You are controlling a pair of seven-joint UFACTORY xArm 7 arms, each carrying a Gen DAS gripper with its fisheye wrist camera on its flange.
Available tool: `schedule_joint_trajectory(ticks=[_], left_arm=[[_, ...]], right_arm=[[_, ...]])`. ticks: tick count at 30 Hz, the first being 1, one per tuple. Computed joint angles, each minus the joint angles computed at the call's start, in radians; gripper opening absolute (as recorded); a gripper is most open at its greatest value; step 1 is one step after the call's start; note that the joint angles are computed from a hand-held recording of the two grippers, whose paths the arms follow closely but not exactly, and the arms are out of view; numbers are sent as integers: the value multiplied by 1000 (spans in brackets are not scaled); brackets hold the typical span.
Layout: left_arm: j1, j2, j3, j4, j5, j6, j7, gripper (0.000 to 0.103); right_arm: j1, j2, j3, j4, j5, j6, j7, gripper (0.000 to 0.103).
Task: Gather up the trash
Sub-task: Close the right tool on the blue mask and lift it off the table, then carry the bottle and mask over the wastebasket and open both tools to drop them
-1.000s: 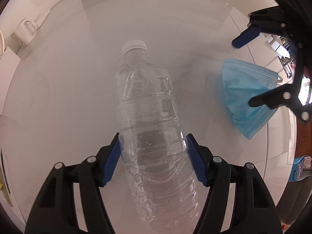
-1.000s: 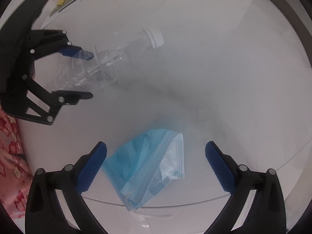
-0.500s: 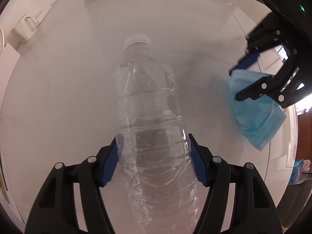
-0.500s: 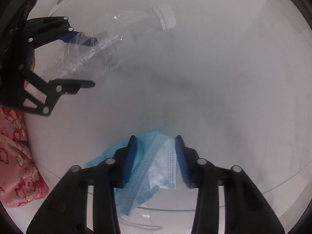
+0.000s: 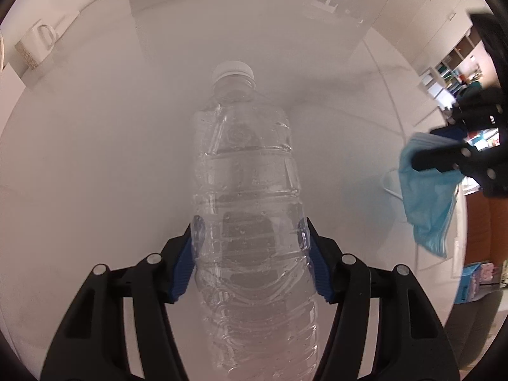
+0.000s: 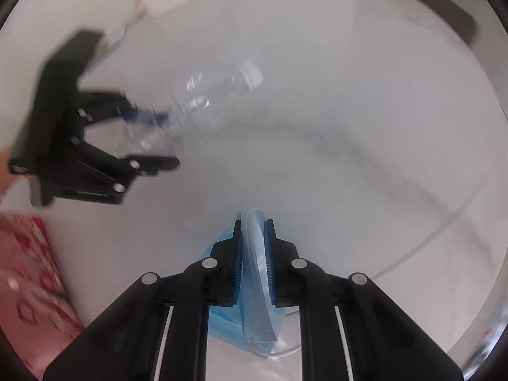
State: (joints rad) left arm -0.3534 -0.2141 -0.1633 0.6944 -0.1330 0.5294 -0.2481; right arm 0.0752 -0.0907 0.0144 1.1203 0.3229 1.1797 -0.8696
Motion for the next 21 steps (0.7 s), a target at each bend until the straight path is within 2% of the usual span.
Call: schedule_joint_trajectory(ticks=[5,10,13,14,16,18,19,21], left_arm=[[-22,-148,-6,-72,-5,58,23,59],[-78,-324,-52,-115,26,198,18,59],[-146,-407,-70,-114,4,269,41,59],[-173,-433,-82,-114,-4,292,49,60],[-215,-470,-107,-110,-19,323,53,60],[-257,-489,-120,-102,-42,339,61,60],[-290,-511,-132,-99,-58,355,67,60],[-335,-527,-153,-97,-78,366,79,60]], right_arm=[[-20,-240,-47,-211,78,-37,69,14],[-39,-524,-98,-402,97,21,188,14],[-88,-802,-136,-546,75,133,309,14],[-86,-856,-160,-558,48,161,341,14],[-154,-1048,-190,-608,6,291,401,14],[-184,-1190,-196,-648,-7,369,467,14],[-190,-1227,-170,-667,6,379,498,14],[-214,-1379,-196,-678,-45,491,565,15]])
